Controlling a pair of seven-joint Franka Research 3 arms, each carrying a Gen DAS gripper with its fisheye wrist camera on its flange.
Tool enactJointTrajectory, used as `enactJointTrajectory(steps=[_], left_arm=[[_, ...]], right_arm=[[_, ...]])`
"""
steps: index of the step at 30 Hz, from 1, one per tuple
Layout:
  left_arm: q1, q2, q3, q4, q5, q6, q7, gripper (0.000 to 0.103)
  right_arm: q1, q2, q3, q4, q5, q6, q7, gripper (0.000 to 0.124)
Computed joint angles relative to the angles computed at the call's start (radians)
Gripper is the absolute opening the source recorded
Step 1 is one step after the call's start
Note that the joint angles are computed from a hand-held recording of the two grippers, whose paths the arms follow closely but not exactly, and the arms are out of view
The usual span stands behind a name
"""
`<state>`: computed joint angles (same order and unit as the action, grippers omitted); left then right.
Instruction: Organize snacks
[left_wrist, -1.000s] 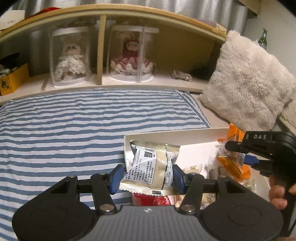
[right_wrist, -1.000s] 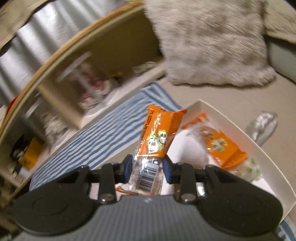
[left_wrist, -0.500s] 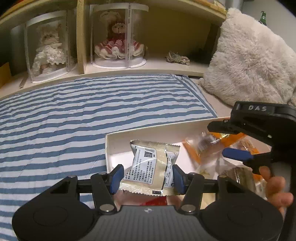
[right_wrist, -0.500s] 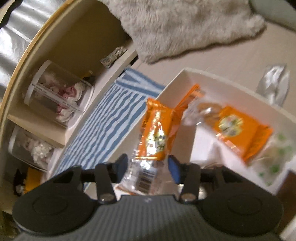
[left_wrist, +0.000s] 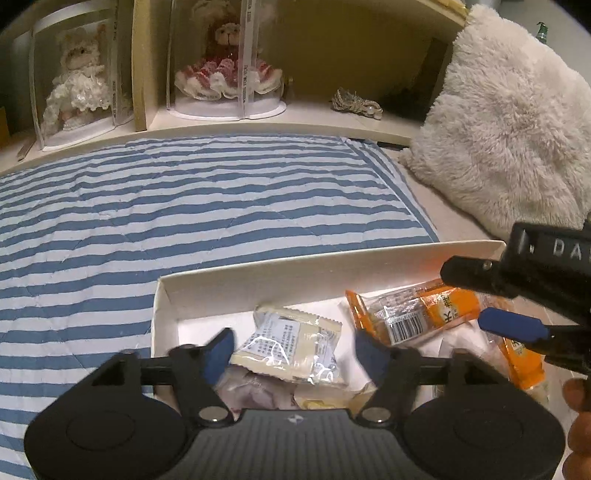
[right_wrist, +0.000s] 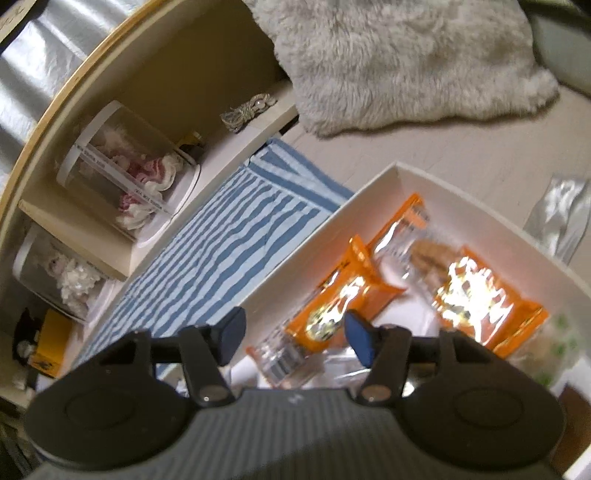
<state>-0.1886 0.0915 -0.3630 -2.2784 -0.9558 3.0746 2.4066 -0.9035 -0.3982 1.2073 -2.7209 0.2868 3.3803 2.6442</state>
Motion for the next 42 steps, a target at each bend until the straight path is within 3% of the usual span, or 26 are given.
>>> enactJointTrajectory(steps=[8,16,19,22,37,42], left_arm=[[-0.028,-0.059,0.035,-0.046,0.028,-0.014,0.01,0.088],[-0.106,-0.148,0.118,-0.109,0.012,-0.036,0.062,0.101],[-0.135,-0.191,0.156,-0.141,0.041,-0.052,0.045,0.103],[-0.16,-0.23,0.19,-0.169,0.083,-0.059,0.016,0.103],[-0.274,-0.509,0.366,-0.36,0.246,-0.105,-0.133,0.103],[-0.244,-0.628,0.361,-0.43,0.348,-0.128,-0.246,0.103]], right_arm=[[0.106,-0.05,-0.116,0.001,-0.141,-0.13,-0.093,0.07],[0.236,-0.095,-0.246,-0.028,-0.271,-0.205,-0.103,0.08],[0.3,-0.125,-0.303,-0.041,-0.303,-0.246,-0.093,0.088],[0.32,-0.166,-0.316,-0.049,-0.342,-0.279,-0.069,0.099],[0.715,-0.417,-0.597,-0.177,-0.475,-0.474,-0.054,0.102],[0.832,-0.521,-0.653,-0.203,-0.507,-0.581,-0.062,0.102]])
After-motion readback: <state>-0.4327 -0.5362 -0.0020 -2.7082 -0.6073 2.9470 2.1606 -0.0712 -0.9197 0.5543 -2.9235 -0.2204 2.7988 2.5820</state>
